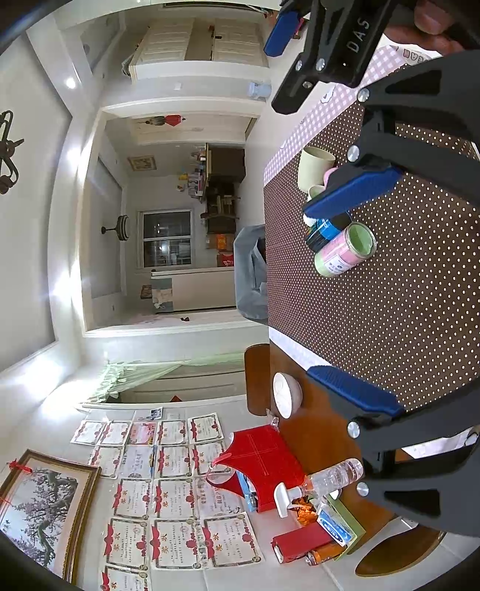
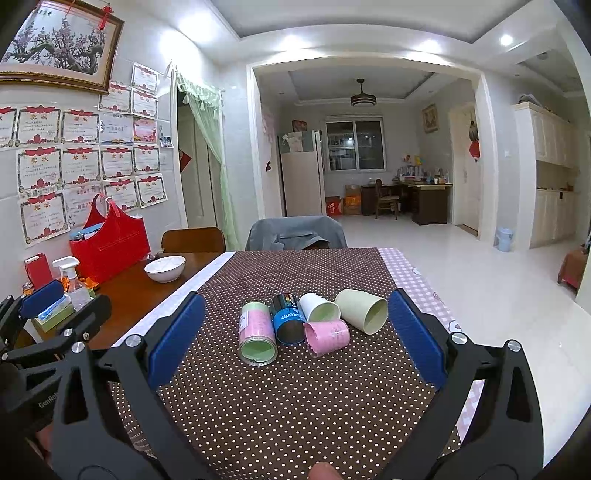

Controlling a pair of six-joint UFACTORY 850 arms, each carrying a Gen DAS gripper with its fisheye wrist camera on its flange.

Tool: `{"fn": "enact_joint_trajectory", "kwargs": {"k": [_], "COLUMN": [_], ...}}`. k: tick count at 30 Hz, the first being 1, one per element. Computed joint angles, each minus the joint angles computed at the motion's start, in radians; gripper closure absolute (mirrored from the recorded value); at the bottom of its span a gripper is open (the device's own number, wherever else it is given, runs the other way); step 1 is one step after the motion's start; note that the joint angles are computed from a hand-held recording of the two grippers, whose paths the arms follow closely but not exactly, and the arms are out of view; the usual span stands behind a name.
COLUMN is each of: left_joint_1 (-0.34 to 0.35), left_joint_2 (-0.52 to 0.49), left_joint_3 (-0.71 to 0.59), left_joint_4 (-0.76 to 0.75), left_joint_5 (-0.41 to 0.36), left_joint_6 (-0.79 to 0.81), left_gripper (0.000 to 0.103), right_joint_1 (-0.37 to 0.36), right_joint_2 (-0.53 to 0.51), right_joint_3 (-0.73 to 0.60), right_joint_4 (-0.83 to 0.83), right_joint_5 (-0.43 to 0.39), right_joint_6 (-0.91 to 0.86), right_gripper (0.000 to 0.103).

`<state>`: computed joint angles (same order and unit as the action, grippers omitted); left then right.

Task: Flip cup upside down

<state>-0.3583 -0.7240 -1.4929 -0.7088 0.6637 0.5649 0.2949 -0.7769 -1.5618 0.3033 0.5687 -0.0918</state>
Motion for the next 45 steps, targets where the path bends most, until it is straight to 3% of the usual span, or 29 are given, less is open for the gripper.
{"fn": "enact_joint_trajectory", "kwargs": {"k": [21, 45], "left_joint_1": [0.0, 0.059], "left_joint_2": [-0.008, -0.192], "left_joint_3": [-0.015, -0.35], "left_joint_4": [-0.017, -0.209], "left_joint_5": [-0.011, -0.188], "left_joint_6": [0.02, 0.256], "left_gripper": [0.022, 0.022], "right_joint_1": [-0.003, -0.019], "right_joint_2": [-0.028, -0.249], "right_joint_3": [-0.049, -0.463], "right_joint_4": [0.004, 0.124], "right_joint_5": [-0.03, -0.328], "right_joint_6": [-0.034, -0.235], "right_gripper": [0.006, 0.006]}}
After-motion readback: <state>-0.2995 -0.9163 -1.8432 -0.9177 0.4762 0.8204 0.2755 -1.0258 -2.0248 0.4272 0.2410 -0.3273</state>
